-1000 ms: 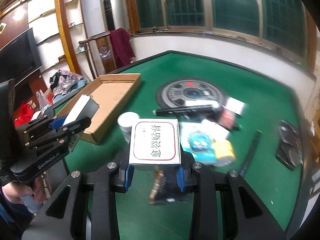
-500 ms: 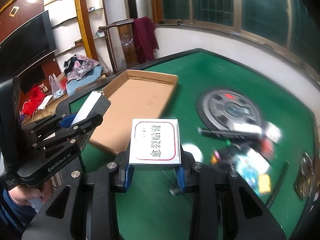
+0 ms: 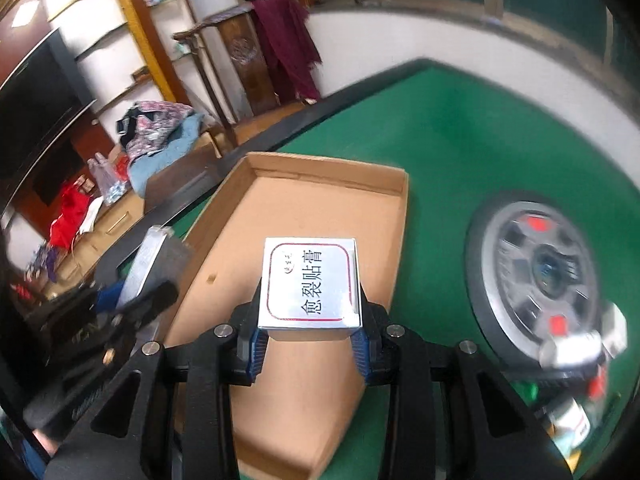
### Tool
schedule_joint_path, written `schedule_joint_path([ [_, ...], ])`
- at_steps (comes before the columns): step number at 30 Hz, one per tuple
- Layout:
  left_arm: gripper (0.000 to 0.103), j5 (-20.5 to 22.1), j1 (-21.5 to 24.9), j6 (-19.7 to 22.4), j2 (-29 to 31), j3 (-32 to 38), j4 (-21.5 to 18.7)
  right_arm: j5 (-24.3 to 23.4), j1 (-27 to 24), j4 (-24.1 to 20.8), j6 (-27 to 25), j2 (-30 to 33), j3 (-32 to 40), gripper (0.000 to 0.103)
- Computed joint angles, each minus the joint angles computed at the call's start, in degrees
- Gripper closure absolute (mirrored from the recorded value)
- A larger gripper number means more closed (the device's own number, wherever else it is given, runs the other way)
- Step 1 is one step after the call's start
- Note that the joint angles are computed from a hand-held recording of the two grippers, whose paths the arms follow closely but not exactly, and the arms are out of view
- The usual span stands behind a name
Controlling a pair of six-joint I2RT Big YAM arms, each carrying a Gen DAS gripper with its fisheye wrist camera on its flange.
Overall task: Organize objects
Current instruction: 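Carry both boxes to the cardboard tray and release them inside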
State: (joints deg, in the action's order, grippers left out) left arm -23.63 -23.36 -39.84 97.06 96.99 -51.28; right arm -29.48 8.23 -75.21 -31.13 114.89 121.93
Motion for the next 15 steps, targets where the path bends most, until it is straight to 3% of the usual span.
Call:
schedule_joint_path([
  [6, 0.080, 4.8, 3.8, 0.3, 5.5, 6.6, -4.7, 3.6, 3.2, -5.5, 4.1, 9.3, 12.5, 0.070],
  [10, 0.080, 6.9, 5.4, -1.7, 7.5, 8.0, -5.8, 4.2, 4.4, -12.3, 6.5, 16.7, 23.9, 0.070],
  [15, 0.080, 5.8, 5.4, -3.8, 9.0, 9.0, -6.7, 4.4, 5.5, -19.6, 8.6, 24.5, 37.5, 0.070],
])
